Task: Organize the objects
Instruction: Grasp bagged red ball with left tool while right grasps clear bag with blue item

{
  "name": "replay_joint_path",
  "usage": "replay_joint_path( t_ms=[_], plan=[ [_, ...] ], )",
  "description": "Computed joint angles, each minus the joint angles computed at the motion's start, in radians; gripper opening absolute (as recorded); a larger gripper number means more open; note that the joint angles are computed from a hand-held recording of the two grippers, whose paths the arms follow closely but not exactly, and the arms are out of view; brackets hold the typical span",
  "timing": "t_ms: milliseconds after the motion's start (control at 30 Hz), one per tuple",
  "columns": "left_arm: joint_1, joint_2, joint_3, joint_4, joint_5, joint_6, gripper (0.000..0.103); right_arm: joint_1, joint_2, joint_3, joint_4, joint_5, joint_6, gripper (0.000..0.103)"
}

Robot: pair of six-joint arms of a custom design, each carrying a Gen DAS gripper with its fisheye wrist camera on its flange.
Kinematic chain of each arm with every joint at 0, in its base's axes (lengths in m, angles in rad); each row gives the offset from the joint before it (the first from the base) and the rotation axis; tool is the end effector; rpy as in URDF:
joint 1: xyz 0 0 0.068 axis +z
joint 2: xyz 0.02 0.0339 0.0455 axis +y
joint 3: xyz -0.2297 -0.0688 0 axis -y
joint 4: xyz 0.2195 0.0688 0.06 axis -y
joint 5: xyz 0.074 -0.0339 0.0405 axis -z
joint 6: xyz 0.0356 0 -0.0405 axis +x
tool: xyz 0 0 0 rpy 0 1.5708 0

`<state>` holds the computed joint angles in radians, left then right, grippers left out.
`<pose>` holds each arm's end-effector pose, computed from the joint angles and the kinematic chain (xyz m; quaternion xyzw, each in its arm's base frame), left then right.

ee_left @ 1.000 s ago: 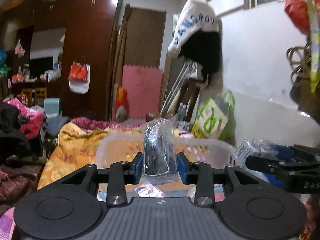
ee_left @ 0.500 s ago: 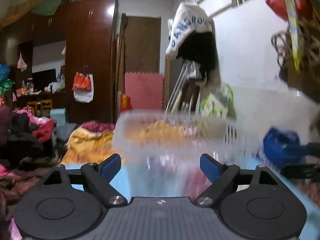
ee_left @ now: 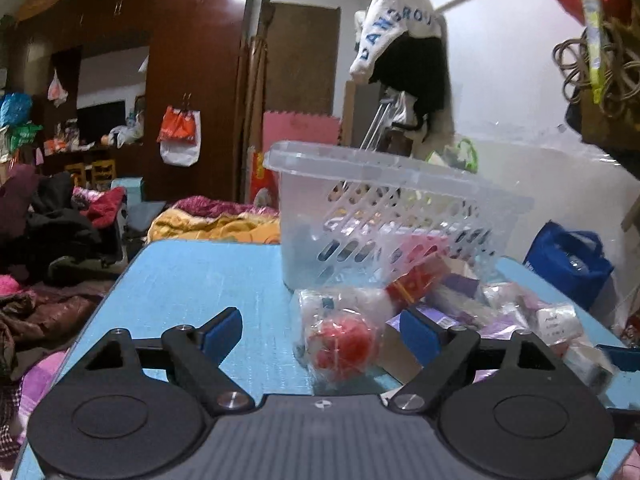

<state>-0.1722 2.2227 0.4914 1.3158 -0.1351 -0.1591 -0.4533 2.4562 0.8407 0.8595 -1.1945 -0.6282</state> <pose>0.2801 -0.0439 0.0257 -0.0314 0.8361 -0.0341 0.5467 0.2944 -0.1066 -0.0228 -0.2883 0.7368 0.2740 0.5467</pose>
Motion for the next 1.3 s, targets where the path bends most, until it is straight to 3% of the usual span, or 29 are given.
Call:
replay_joint_path(
  t_ms=[33, 100, 200, 333, 667, 733, 767, 800, 867, 900, 967, 1133, 1300],
  plan=[
    [0.001, 0.000, 0.019, -0.034, -0.005, -0.007, 0.089, 0.012, 0.006, -0.008, 0.045, 0.014, 0.018, 0.074],
    [0.002, 0.012, 0.047, -0.087, -0.014, -0.009, 0.089, 0.020, 0.008, -0.032, 0.094, 0.030, 0.002, 0.057],
    [-0.017, 0.007, 0.073, -0.151, -0.043, 0.013, 0.089, 0.007, 0.008, -0.041, 0.066, 0.018, -0.055, 0.051],
    [-0.030, -0.002, 0.104, -0.221, -0.066, 0.016, 0.089, 0.011, 0.001, -0.033, 0.042, 0.022, -0.080, 0.052],
    [-0.051, -0.004, 0.117, -0.256, -0.074, 0.039, 0.089, 0.044, 0.042, -0.127, 0.280, 0.047, -0.073, 0.062],
    [-0.052, -0.007, 0.112, -0.251, -0.078, 0.040, 0.089, 0.057, 0.043, -0.137, 0.313, 0.069, -0.068, 0.059],
    [-0.052, -0.007, 0.108, -0.246, -0.078, 0.039, 0.089, 0.064, 0.032, -0.140, 0.283, 0.084, -0.094, 0.044],
    [-0.051, -0.006, 0.103, -0.237, -0.074, 0.038, 0.085, 0.064, 0.027, -0.140, 0.264, 0.084, -0.108, 0.041],
    [-0.047, -0.003, 0.091, -0.213, -0.068, 0.029, 0.066, 0.047, 0.017, -0.132, 0.223, 0.055, -0.112, 0.041],
    [-0.039, -0.005, 0.093, -0.216, -0.055, 0.024, 0.047, 0.036, 0.012, -0.129, 0.206, 0.039, -0.117, 0.040],
    [-0.040, -0.002, 0.088, -0.199, -0.073, 0.012, 0.048, 0.017, 0.008, -0.126, 0.202, 0.014, -0.104, 0.040],
    [-0.088, 0.060, 0.021, 0.040, -0.168, 0.046, 0.048, -0.024, -0.021, -0.088, 0.103, -0.058, -0.079, 0.040],
    [-0.092, 0.101, -0.021, 0.194, -0.147, 0.065, 0.048, -0.059, -0.036, -0.030, 0.018, -0.113, -0.026, 0.040]
  ],
)
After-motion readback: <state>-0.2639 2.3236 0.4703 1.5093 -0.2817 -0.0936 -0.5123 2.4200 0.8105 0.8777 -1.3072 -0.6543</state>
